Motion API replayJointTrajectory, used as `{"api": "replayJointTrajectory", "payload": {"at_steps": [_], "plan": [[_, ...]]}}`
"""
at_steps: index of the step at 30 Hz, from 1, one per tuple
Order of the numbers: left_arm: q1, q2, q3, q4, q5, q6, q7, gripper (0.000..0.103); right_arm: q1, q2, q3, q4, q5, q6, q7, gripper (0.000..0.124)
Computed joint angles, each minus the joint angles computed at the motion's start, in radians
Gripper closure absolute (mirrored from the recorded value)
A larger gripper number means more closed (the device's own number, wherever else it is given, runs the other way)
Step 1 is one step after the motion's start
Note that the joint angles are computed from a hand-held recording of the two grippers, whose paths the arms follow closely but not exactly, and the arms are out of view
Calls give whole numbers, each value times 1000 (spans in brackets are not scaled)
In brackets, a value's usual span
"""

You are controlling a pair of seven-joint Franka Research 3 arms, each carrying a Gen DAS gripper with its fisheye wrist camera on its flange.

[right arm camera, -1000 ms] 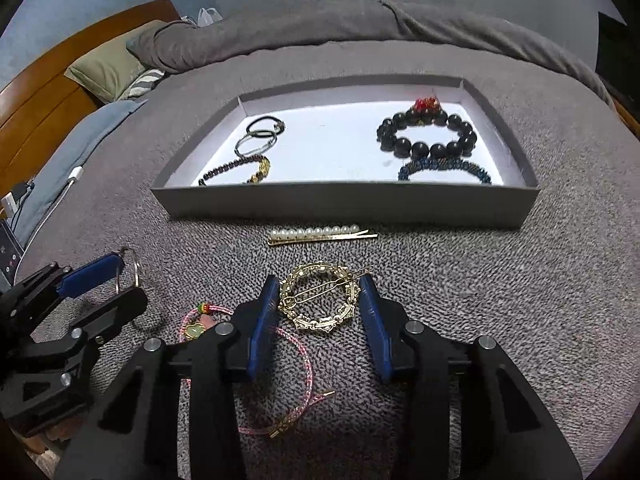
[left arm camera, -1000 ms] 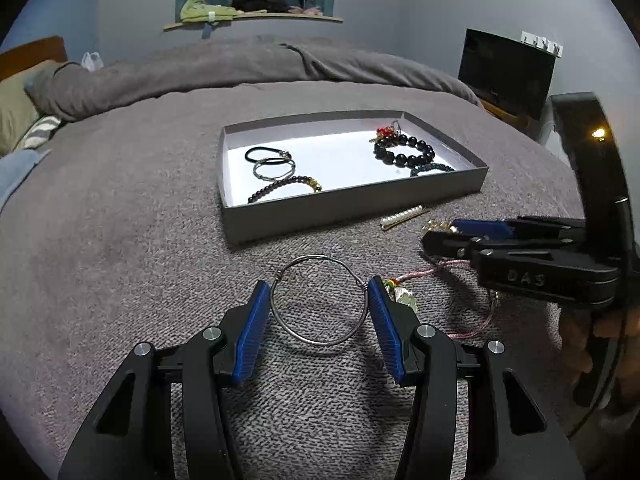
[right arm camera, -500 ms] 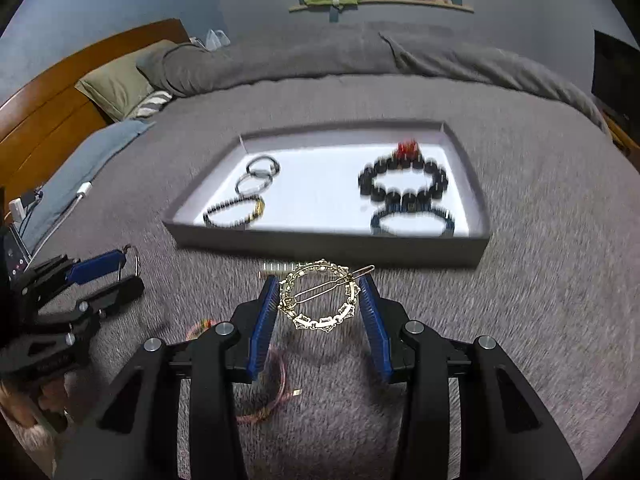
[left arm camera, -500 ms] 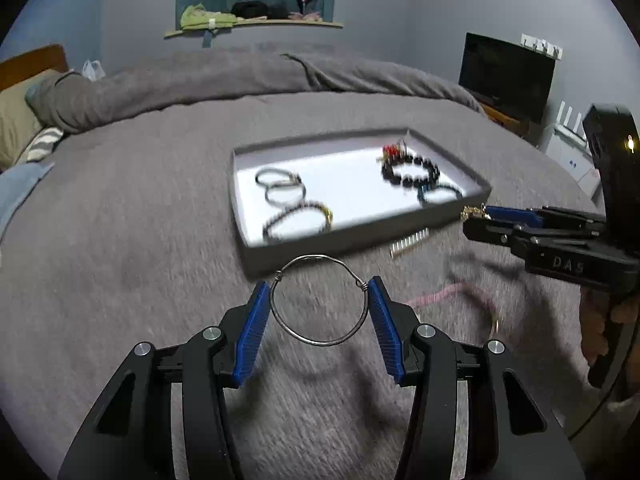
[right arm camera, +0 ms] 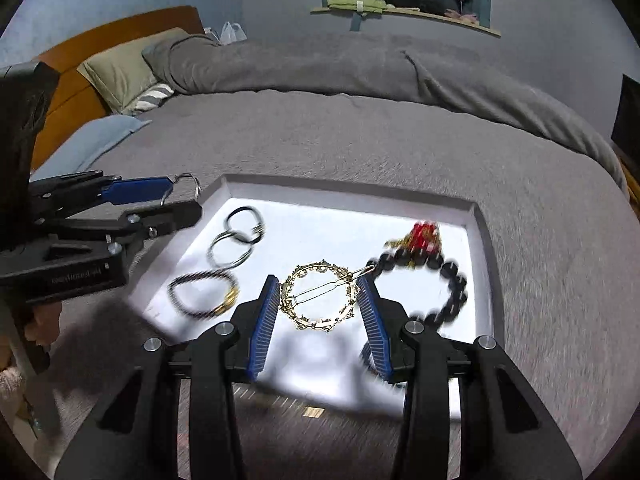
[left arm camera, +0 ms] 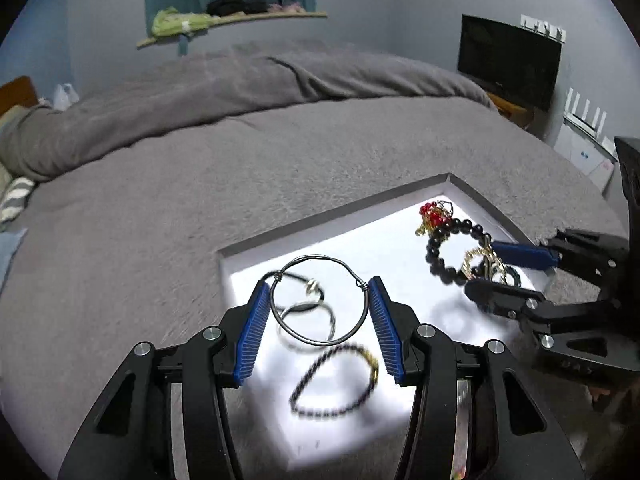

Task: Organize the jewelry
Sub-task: 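Carry the hoop and gold clip into the white box and open both tools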

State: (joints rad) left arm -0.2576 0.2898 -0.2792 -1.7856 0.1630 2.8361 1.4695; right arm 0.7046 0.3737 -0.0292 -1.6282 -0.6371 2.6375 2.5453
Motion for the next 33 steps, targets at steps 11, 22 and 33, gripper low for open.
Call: {"api": "replayJointTrajectory", "payload": {"at_steps": [11, 22, 33], "plan": [[-55, 256, -1, 353, 29, -276, 144, 51, -117, 179, 33, 251, 357, -105, -365, 83], [-77, 357, 6, 500, -9, -386, 210, 51, -117, 306, 14, 440, 506, -213, -461, 83], [-78, 363, 4, 504, -41, -380, 224, 49, -110, 335, 2, 478, 514, -238, -461, 82]]}}
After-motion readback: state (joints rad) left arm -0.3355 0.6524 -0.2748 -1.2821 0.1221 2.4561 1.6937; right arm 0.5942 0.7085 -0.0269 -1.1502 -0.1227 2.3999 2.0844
